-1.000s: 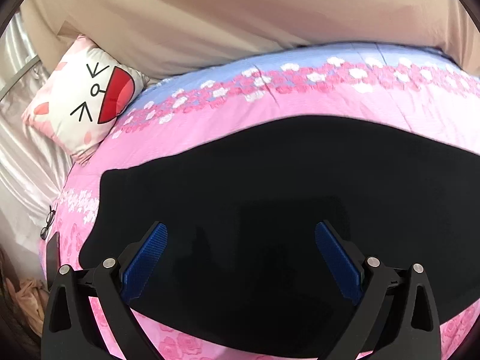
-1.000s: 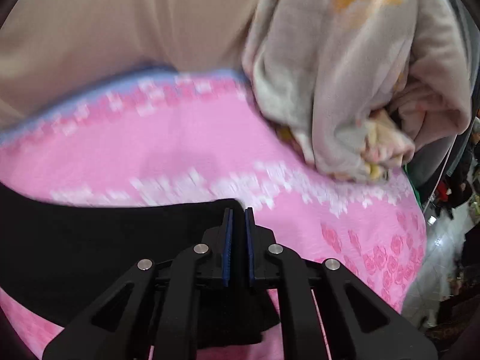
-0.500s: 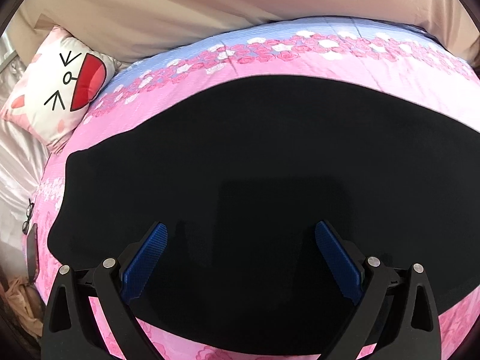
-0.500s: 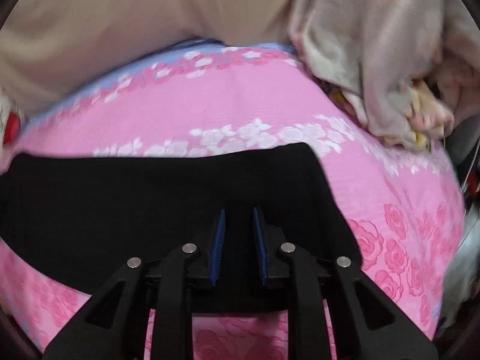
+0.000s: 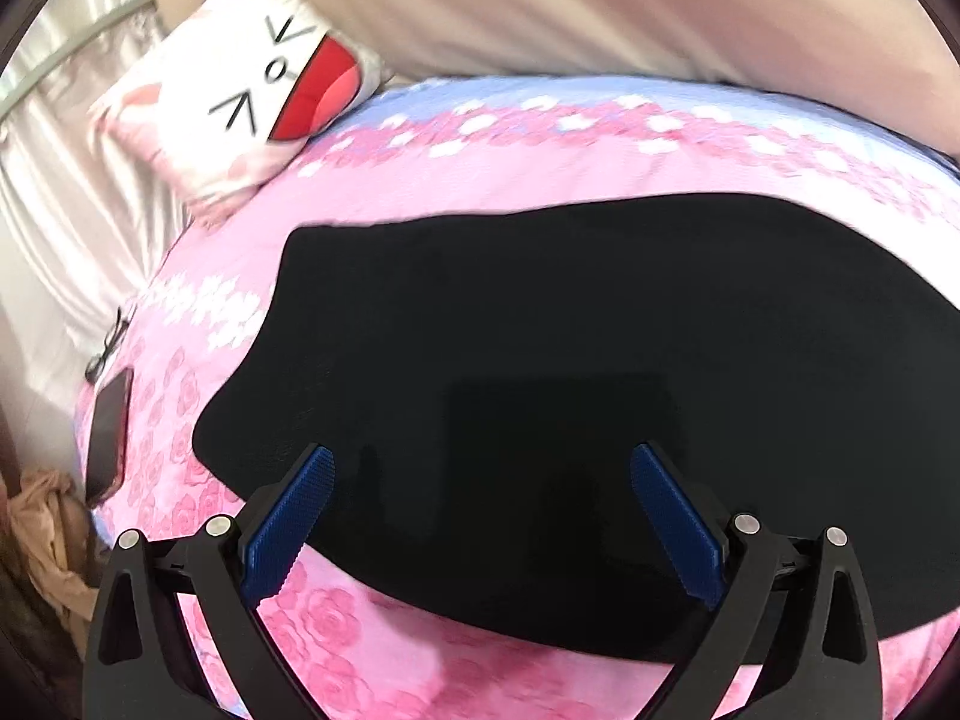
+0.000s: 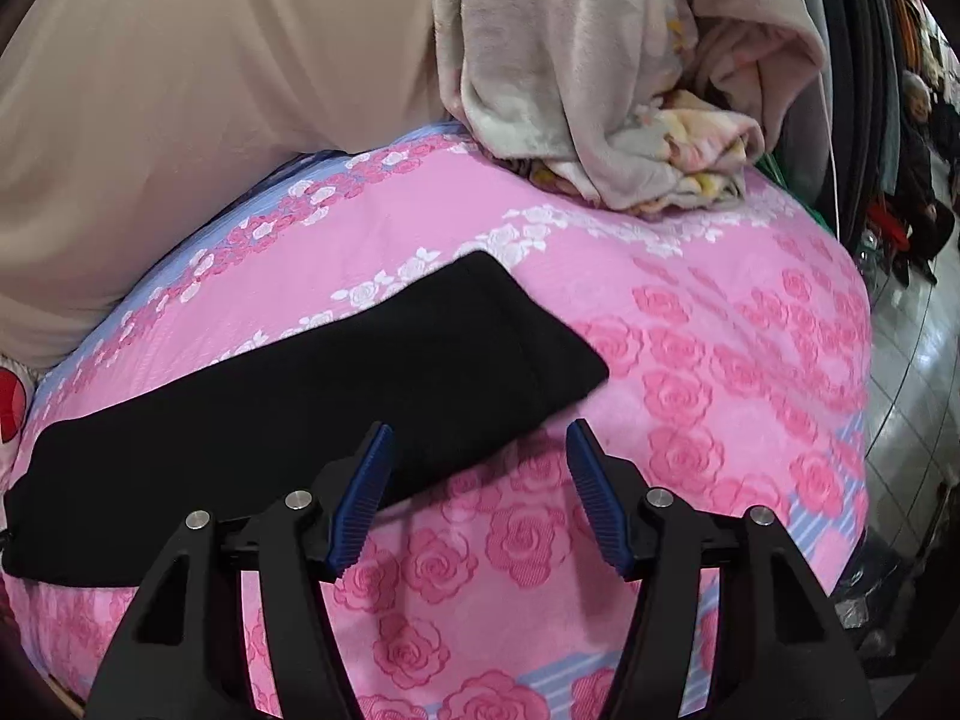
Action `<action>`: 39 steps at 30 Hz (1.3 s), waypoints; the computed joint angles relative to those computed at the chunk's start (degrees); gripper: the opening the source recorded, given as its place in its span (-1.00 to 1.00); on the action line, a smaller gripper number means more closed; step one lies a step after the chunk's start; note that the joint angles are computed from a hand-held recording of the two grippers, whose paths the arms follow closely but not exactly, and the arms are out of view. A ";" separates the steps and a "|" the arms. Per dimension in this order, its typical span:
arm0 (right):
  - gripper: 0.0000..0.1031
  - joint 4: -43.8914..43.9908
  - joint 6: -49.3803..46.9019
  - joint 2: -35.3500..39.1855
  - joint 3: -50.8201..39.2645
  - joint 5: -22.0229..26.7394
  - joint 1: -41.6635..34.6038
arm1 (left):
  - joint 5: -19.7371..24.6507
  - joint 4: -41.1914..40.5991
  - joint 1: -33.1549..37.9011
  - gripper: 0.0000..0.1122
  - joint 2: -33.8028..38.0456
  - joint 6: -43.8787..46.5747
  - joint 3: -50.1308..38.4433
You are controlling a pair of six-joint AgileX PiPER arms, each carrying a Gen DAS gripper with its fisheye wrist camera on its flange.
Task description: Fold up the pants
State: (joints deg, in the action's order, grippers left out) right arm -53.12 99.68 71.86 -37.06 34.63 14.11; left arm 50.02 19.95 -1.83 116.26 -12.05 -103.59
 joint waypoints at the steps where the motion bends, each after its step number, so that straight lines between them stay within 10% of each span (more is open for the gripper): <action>1: 0.14 0.06 0.82 -0.18 0.54 -0.56 -0.24 | 0.35 -0.42 0.70 0.74 1.15 0.52 -0.83; 11: 0.12 11.69 -12.13 1.28 3.10 -20.80 -17.25 | 1.30 -2.83 1.07 0.74 2.52 1.51 -3.55; 14: -0.72 6.98 -7.85 2.69 -0.85 -10.35 -13.17 | 0.38 -3.79 -0.54 0.74 -0.05 2.49 -1.38; 19: -0.81 -4.72 -3.97 4.95 -7.88 4.82 -3.84 | 0.31 -2.96 -5.37 0.74 -0.58 3.22 -1.39; 25: -0.62 6.11 -12.85 5.19 -2.95 -11.59 -16.44 | 2.33 -2.73 -10.23 0.74 2.36 4.07 -4.28; 27: 0.16 2.17 -5.77 2.71 -1.24 -9.06 -14.87 | 2.36 -3.57 -10.65 0.74 2.10 4.86 -3.96; 29: 0.40 1.32 -3.25 0.76 0.43 -9.06 -14.83 | 2.53 -3.92 -11.30 0.74 2.12 5.55 -4.11; 33: 0.41 10.72 -10.88 -0.71 5.16 -23.17 -22.76 | 3.39 -5.27 -12.85 0.74 2.78 6.91 -6.04; 39: 0.23 16.70 -20.26 5.32 -0.90 -22.15 -22.35 | 3.41 -6.74 -15.60 0.74 3.07 8.45 -6.60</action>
State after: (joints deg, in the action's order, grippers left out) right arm -36.42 79.42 77.19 -37.96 12.48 -8.24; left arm 53.43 13.21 -17.43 119.33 -3.61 -110.19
